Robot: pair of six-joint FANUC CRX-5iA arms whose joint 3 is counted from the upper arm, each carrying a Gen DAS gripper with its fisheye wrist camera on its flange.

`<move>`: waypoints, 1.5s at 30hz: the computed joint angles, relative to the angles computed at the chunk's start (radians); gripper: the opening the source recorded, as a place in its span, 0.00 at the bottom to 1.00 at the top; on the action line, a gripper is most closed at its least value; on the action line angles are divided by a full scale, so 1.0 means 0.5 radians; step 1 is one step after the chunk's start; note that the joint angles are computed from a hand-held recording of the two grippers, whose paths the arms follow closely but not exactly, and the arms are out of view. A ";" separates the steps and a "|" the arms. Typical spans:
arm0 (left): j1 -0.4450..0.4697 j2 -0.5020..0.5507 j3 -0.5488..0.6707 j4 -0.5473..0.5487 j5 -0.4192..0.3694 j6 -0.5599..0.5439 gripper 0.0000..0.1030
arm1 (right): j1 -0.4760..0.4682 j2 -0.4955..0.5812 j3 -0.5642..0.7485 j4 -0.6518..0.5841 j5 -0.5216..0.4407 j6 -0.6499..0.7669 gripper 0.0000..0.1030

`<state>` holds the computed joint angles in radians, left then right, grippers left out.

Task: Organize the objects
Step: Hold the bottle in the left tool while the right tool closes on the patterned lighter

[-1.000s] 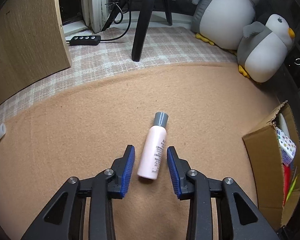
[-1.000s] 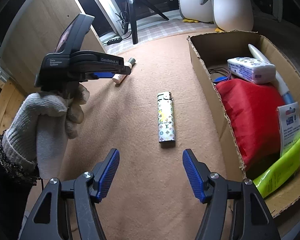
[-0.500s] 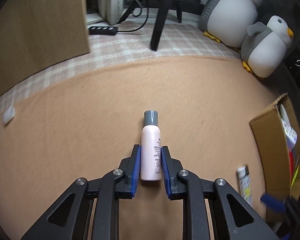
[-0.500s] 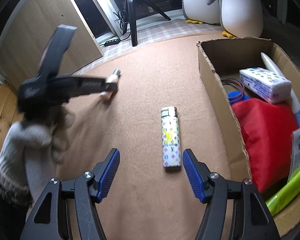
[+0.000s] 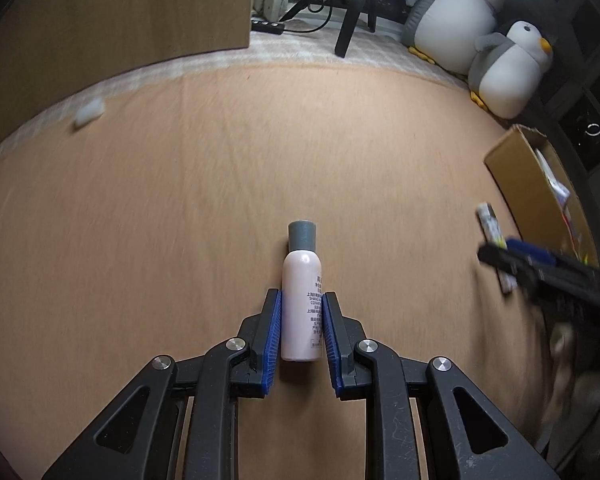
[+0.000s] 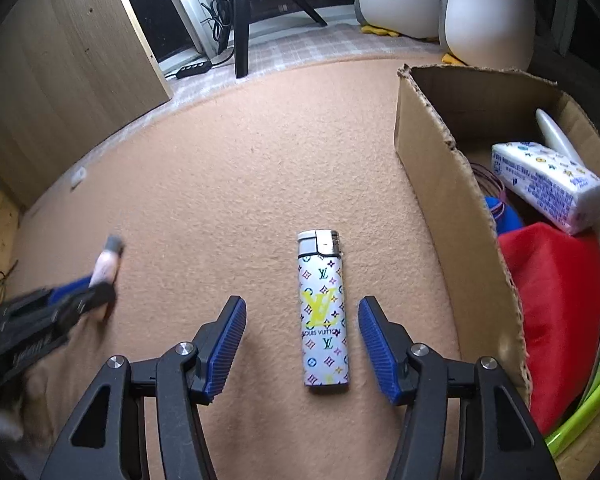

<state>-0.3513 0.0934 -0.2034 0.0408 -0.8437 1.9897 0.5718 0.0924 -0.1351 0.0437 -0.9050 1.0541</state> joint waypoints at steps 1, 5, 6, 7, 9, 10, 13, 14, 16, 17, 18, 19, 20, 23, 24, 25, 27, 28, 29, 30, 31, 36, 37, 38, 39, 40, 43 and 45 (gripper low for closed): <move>0.003 -0.026 -0.036 0.020 0.014 0.001 0.21 | 0.005 0.004 0.002 0.015 -0.006 0.001 0.53; -0.024 -0.144 -0.148 -0.008 0.016 0.073 0.21 | 0.028 0.022 0.001 0.096 -0.022 0.006 0.49; -0.033 -0.155 -0.153 -0.028 0.006 0.089 0.21 | 0.036 0.027 -0.005 0.129 -0.019 0.007 0.47; -0.041 -0.170 -0.163 -0.043 -0.002 0.101 0.21 | 0.040 0.030 -0.007 0.152 -0.017 0.007 0.45; -0.048 -0.201 -0.192 -0.051 -0.006 0.120 0.21 | 0.045 0.035 -0.014 0.180 -0.011 0.006 0.43; -0.050 -0.213 -0.205 -0.050 -0.004 0.128 0.21 | 0.048 0.038 -0.013 0.188 -0.013 0.011 0.43; -0.059 -0.241 -0.231 -0.061 -0.004 0.146 0.21 | 0.063 0.049 -0.012 0.218 -0.016 0.032 0.41; -0.064 -0.249 -0.238 -0.065 -0.008 0.150 0.21 | 0.068 0.047 -0.018 0.228 -0.014 0.033 0.41; -0.068 -0.254 -0.239 -0.068 -0.013 0.149 0.21 | 0.074 0.049 -0.017 0.230 -0.013 0.043 0.36; -0.070 -0.256 -0.240 -0.067 -0.014 0.152 0.21 | 0.074 0.049 -0.011 0.217 -0.019 0.058 0.35; -0.071 -0.260 -0.242 -0.064 -0.014 0.155 0.21 | 0.072 0.046 -0.004 0.194 -0.027 0.085 0.32; -0.068 -0.255 -0.240 -0.057 -0.011 0.152 0.21 | 0.073 0.041 -0.005 0.176 -0.028 0.102 0.30; -0.068 -0.257 -0.242 -0.055 -0.008 0.155 0.21 | 0.076 0.039 -0.006 0.168 -0.028 0.109 0.30; -0.064 -0.261 -0.251 -0.033 0.005 0.160 0.21 | 0.093 0.009 -0.035 0.143 -0.018 0.124 0.29; -0.065 -0.262 -0.253 -0.031 0.009 0.166 0.21 | 0.095 -0.003 -0.041 0.117 -0.021 0.140 0.29; -0.067 -0.265 -0.257 -0.028 0.015 0.174 0.21 | 0.097 -0.009 -0.042 0.100 -0.023 0.147 0.29; -0.078 -0.276 -0.271 -0.023 0.029 0.194 0.21 | 0.105 -0.038 -0.051 0.032 -0.042 0.187 0.29; -0.082 -0.280 -0.280 -0.016 0.038 0.198 0.21 | 0.113 -0.051 -0.061 0.014 -0.048 0.199 0.29; -0.088 -0.287 -0.293 -0.005 0.051 0.207 0.21 | 0.126 -0.073 -0.076 -0.007 -0.055 0.221 0.29; -0.095 -0.292 -0.299 -0.005 0.059 0.218 0.21 | 0.141 -0.094 -0.092 -0.024 -0.061 0.238 0.29; -0.098 -0.291 -0.304 -0.001 0.070 0.223 0.21 | 0.152 -0.108 -0.101 -0.041 -0.070 0.252 0.29; -0.109 -0.295 -0.320 0.018 0.095 0.249 0.21 | 0.196 -0.203 -0.183 -0.097 -0.064 0.272 0.29; -0.107 -0.298 -0.323 0.022 0.095 0.252 0.21 | 0.187 -0.209 -0.181 -0.117 -0.068 0.284 0.29; -0.109 -0.295 -0.320 0.018 0.093 0.258 0.21 | 0.167 -0.209 -0.173 -0.149 -0.068 0.291 0.29; -0.112 -0.293 -0.316 0.011 0.090 0.266 0.21 | 0.135 -0.210 -0.160 -0.202 -0.067 0.287 0.29; -0.114 -0.290 -0.311 0.003 0.088 0.273 0.21 | 0.101 -0.197 -0.133 -0.258 -0.077 0.291 0.29; -0.123 -0.285 -0.298 -0.018 0.076 0.301 0.21 | 0.028 -0.148 -0.053 -0.354 -0.103 0.278 0.33; -0.120 -0.288 -0.304 -0.011 0.081 0.313 0.21 | 0.018 -0.106 -0.010 -0.345 -0.114 0.255 0.38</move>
